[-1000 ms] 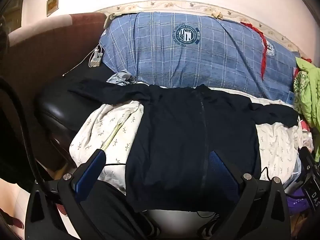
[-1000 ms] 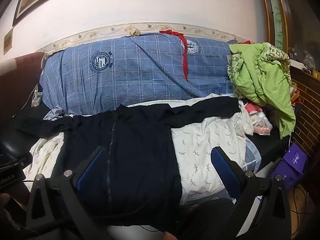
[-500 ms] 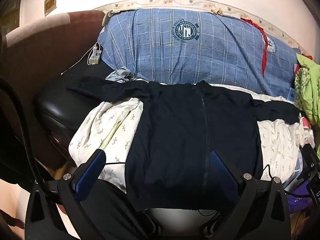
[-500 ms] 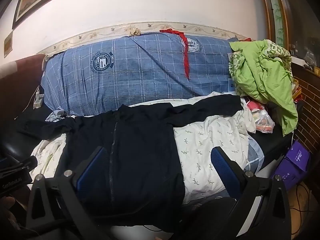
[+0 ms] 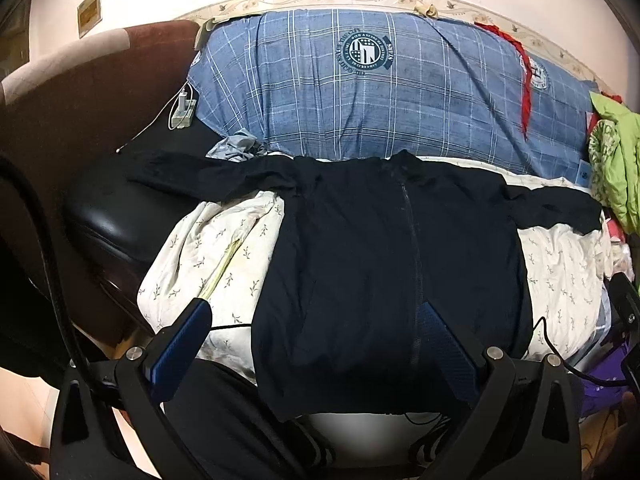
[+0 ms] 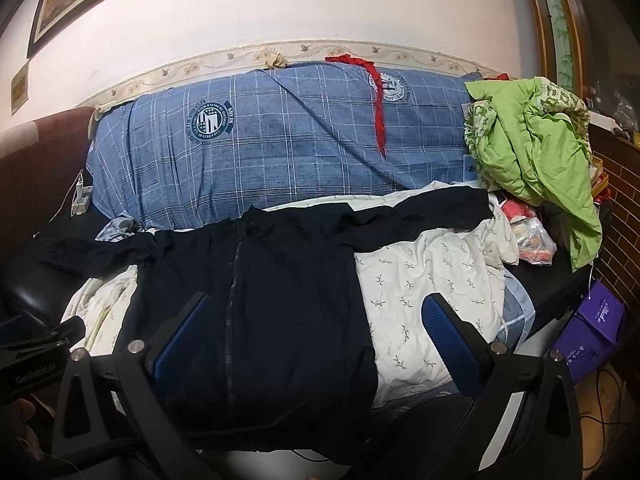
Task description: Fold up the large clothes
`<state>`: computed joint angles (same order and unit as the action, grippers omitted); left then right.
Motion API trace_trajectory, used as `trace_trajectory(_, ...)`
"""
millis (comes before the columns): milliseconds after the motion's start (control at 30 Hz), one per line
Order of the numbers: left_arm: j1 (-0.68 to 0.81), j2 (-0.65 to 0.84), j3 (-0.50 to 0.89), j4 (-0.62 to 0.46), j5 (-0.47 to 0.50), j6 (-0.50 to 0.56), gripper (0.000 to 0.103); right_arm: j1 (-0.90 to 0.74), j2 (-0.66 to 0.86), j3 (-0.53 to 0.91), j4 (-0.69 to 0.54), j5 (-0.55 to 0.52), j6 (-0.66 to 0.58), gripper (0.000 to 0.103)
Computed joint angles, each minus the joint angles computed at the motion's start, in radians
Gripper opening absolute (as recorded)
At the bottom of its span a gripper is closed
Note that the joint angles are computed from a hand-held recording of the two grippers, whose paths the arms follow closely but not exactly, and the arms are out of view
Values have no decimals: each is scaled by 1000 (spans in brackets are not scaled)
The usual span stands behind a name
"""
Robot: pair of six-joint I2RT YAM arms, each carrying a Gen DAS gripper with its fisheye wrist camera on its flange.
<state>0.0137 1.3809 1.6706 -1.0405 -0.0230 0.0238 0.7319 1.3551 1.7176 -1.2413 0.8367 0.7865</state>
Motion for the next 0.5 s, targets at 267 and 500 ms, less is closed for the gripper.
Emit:
trace_trajectory(267, -1, -9, -11, 26, 7, -12, 103, 5, 12, 0, 20, -14, -30, 103)
trace_trajectory(500, 19, -13, -2, 38, 40, -10, 103, 7, 30, 21, 26, -26, -51, 103)
